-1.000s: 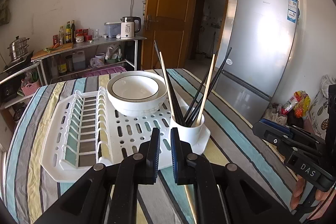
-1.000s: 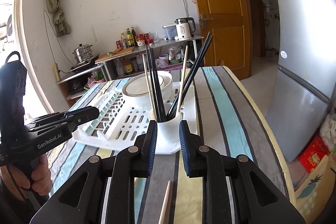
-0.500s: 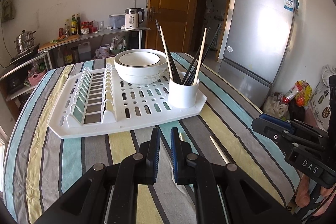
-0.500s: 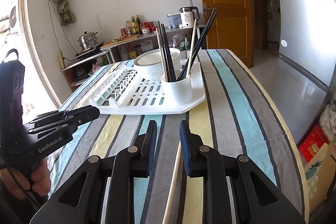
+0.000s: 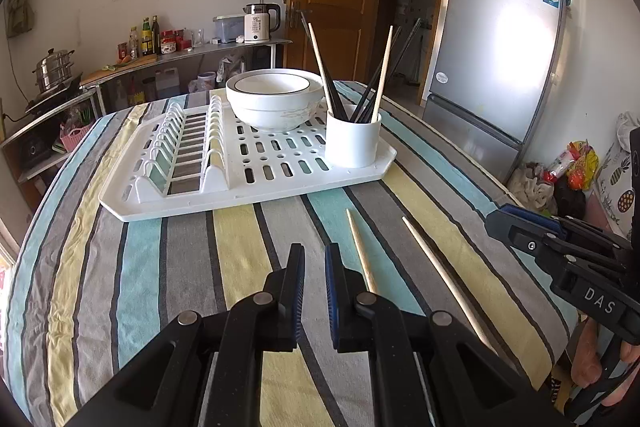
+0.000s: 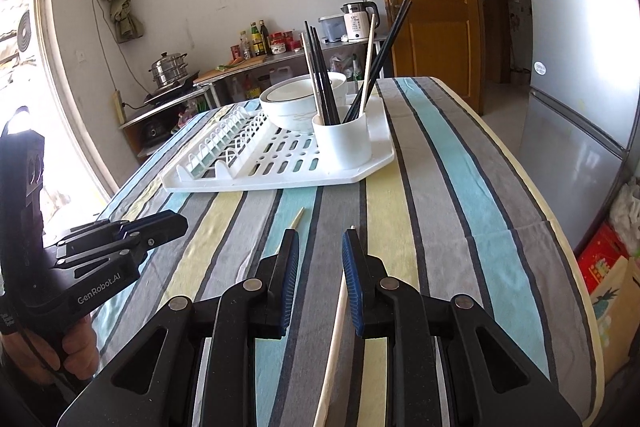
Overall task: Organize utensils
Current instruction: 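Close the left gripper on a wooden chopstick while the right gripper grasps another wooden chopstick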
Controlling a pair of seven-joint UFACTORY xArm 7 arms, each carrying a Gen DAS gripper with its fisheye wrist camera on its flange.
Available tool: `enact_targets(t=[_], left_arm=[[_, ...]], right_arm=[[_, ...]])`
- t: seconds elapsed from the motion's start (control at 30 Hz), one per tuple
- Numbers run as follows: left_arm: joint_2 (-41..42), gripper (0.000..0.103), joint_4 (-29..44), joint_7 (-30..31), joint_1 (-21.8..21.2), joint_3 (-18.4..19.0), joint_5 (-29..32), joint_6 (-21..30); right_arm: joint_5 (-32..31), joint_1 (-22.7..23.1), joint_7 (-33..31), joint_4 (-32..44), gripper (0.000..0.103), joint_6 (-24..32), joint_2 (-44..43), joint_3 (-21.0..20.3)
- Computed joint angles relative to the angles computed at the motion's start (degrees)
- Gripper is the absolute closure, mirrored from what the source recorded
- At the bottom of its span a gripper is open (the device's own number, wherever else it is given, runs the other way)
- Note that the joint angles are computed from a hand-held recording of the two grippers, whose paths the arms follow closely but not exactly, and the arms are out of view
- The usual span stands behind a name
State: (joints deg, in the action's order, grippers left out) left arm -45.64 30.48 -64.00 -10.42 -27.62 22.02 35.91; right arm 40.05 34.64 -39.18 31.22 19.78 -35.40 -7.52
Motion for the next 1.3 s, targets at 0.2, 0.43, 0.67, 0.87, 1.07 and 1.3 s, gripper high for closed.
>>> enact_targets(t=[0.2, 0.43, 0.67, 0.87, 1.07, 1.3], left_arm=[[0.95, 0.094, 0.14, -0.20, -0.03, -0.28, 0.42, 0.39], [4.26, 0.089, 0.79, 0.32, -0.04, 0.80, 0.67, -1.42], [8.92, 0.082, 1.53, 1.75, -0.20, 3.03, 0.07, -4.66], [14.60, 0.082, 3.13, 4.16, -0.88, 5.27, -1.11, -7.63], [20.21, 0.082, 5.99, 5.90, -0.83, 7.02, -1.17, -8.79], [24.84, 0.082, 8.45, 5.77, -0.82, 8.07, 1.00, -9.25]], right_arm=[[-0.47, -0.29, 0.13, 0.12, 0.080, 0.32, 0.84, 0.15], [-0.61, -1.19, 0.02, 1.24, 0.080, 0.50, 3.58, 0.62], [-1.78, -3.81, 0.40, 3.45, 0.080, 2.08, 7.85, 2.22], [-2.29, -6.36, 0.18, 5.82, 0.080, 3.98, 11.98, 3.96], [-1.92, -8.11, -0.68, 8.08, 0.080, 5.49, 14.95, 5.70], [-2.22, -10.09, -0.89, 10.13, 0.080, 5.86, 18.03, 7.92]])
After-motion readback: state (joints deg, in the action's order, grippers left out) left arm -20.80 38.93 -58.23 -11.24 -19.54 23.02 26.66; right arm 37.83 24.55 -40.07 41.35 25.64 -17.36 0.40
